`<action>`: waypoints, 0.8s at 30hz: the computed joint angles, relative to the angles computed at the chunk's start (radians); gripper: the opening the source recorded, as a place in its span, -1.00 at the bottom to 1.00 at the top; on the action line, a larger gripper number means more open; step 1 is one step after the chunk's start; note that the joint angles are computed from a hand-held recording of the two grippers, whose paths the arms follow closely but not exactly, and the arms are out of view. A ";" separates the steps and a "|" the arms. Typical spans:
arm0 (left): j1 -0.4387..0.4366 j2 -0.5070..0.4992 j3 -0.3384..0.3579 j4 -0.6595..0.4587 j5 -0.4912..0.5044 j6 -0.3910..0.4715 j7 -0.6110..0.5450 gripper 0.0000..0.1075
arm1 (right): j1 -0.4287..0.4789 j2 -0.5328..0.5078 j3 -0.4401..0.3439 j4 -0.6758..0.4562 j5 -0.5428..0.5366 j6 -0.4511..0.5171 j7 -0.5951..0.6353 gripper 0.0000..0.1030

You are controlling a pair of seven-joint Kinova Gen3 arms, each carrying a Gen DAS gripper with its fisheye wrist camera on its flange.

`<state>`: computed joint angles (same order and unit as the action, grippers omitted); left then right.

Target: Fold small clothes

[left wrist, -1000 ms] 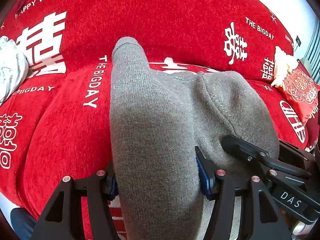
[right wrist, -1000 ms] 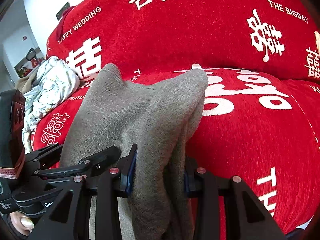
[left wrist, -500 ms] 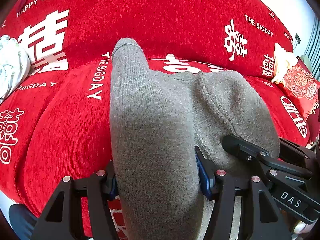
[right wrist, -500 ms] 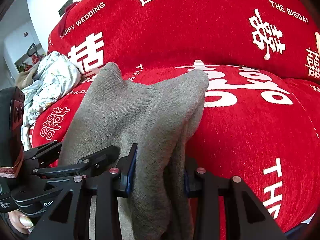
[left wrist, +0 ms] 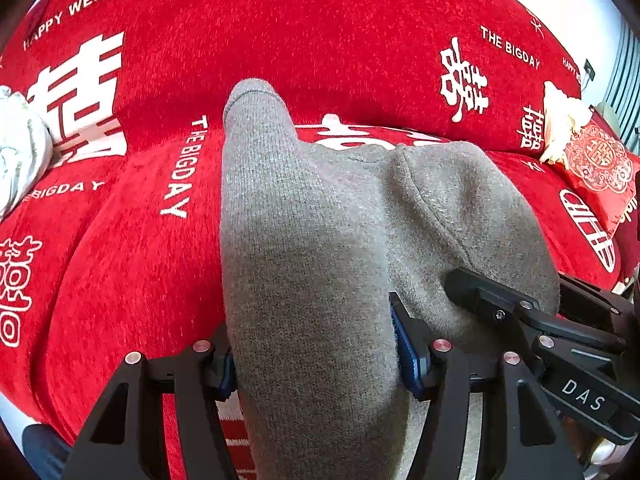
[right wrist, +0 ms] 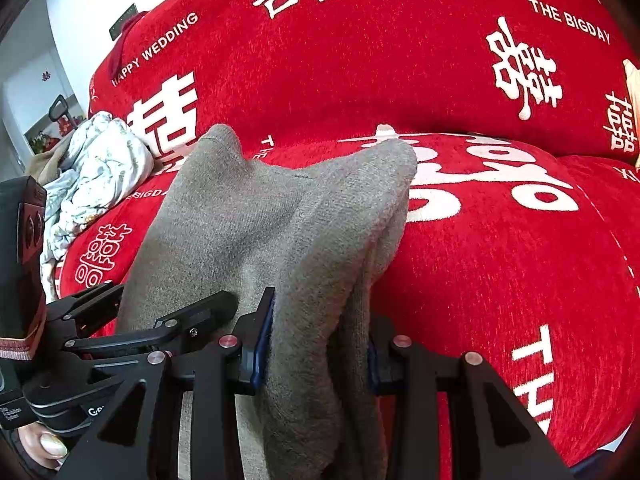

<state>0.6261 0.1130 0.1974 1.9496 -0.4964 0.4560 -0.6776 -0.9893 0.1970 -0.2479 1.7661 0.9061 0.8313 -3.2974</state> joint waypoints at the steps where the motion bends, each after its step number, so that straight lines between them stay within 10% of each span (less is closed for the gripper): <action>1: -0.001 0.001 0.000 -0.001 -0.001 0.000 -0.003 0.15 | -0.001 0.002 0.000 -0.002 0.001 0.002 -0.002 -0.23; 24: -0.077 0.026 -0.012 0.052 0.202 -0.122 -0.203 0.39 | 0.070 -0.017 0.038 0.104 -0.021 -0.195 -0.038 -0.14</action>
<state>0.5495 0.1388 0.1855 2.0017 -0.2946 0.3335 -0.8805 -0.9196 0.1802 -0.2100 1.8699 0.8850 0.6365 -3.3356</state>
